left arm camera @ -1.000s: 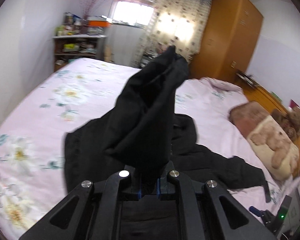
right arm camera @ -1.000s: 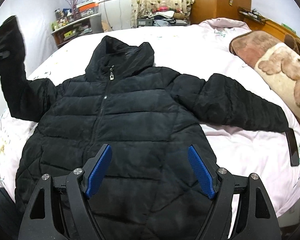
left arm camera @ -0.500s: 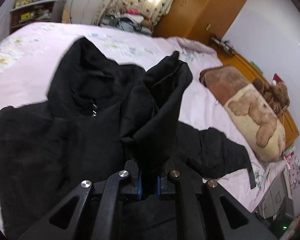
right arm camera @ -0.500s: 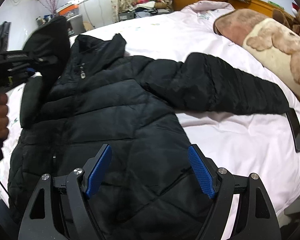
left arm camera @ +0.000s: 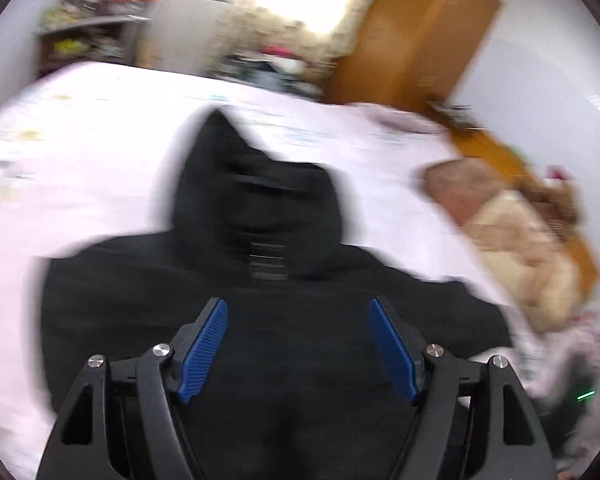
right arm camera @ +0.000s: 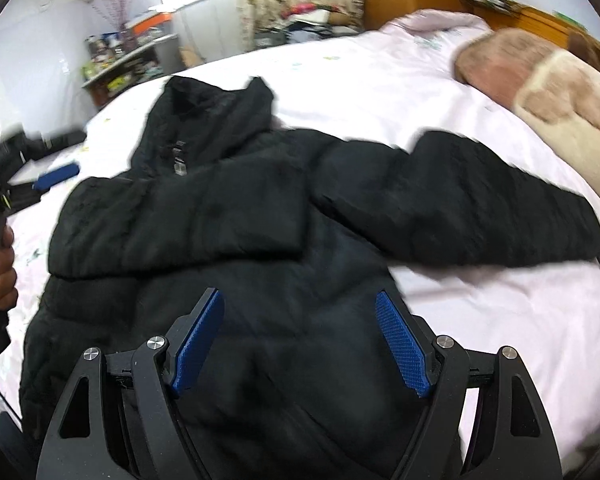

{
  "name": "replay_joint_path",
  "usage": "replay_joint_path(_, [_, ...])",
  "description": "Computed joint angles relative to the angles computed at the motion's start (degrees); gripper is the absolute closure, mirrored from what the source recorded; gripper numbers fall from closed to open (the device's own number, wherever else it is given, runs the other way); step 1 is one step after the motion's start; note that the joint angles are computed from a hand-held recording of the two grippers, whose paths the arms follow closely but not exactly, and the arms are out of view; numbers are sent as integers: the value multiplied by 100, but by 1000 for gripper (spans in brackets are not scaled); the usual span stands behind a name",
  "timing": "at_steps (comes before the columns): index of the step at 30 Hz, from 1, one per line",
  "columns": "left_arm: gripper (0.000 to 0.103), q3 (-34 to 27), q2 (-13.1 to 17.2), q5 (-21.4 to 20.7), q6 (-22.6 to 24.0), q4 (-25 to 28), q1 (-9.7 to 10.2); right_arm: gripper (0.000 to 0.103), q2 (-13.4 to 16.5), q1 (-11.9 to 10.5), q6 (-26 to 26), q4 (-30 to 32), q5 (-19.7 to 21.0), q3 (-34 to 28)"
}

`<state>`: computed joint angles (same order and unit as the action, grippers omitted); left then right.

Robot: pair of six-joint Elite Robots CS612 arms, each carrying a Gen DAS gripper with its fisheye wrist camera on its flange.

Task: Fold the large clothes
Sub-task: 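Fold the held sleeve across the jacket body with the left tool, release, then move the right tool to the other sleeve's cuff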

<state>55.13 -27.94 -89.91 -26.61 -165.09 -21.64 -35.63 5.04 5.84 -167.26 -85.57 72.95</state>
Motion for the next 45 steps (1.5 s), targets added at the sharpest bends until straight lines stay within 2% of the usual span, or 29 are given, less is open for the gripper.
replay_joint_path(1, [30,35,-17,304,-58,185,45,29,97,21,-57,65,40,-181])
replay_joint_path(2, [30,50,-17,558,-140,351,99,40,192,44,-109,161,59,-369])
replay_joint_path(3, [30,63,3,739,-223,466,160,46,339,80,-185,293,56,-654])
replay_joint_path(5, [33,26,80,879,-402,686,266,60,606,143,-331,515,-11,-1159])
replay_joint_path(7, [33,-18,173,956,-548,841,326,65,958,182,-433,911,-8,-1808])
replay_joint_path(9, [32,-90,273,1004,-510,889,331,65,1327,202,-409,1454,-147,-2491])
replay_joint_path(12, [30,-150,359,1111,-396,907,294,65,1708,187,-341,2024,-228,-3123])
replay_joint_path(14, [28,-201,406,1199,-309,887,268,65,1842,164,-323,2189,-149,-3283])
replay_joint_path(17, [27,-248,423,1207,-279,946,270,65,1863,179,-347,2276,-213,-3340])
replay_joint_path(19, [28,-66,287,1207,-224,930,287,65,1798,185,-308,2368,-252,-3321])
replay_joint_path(21, [31,306,65,1145,-110,588,269,65,1599,200,-297,2071,-353,-3009])
replay_joint_path(23, [31,794,-184,1172,26,98,219,64,1350,183,-210,1644,-228,-2523])
replay_joint_path(24, [31,939,-253,1188,66,51,196,64,1281,183,-197,1589,-218,-2365])
replay_joint_path(28, [31,1016,-241,1162,5,645,175,64,1350,202,-368,2037,-311,-2410])
replay_joint_path(31, [32,1166,-404,1221,-227,681,136,64,1151,211,-283,1845,-339,-2160])
replay_joint_path(36, [32,1965,-948,1348,-164,207,-69,64,485,215,-97,1032,-215,-1057])
replay_joint_path(39, [32,2570,-1348,1299,-181,-156,-210,63,-6,173,139,448,-1,-218])
replay_joint_path(41, [32,2860,-1565,1418,-185,-245,-328,63,-311,187,214,84,2,297])
replay_joint_path(45, [32,3396,-1934,1335,-313,-592,-513,63,-782,193,280,-418,-8,1086])
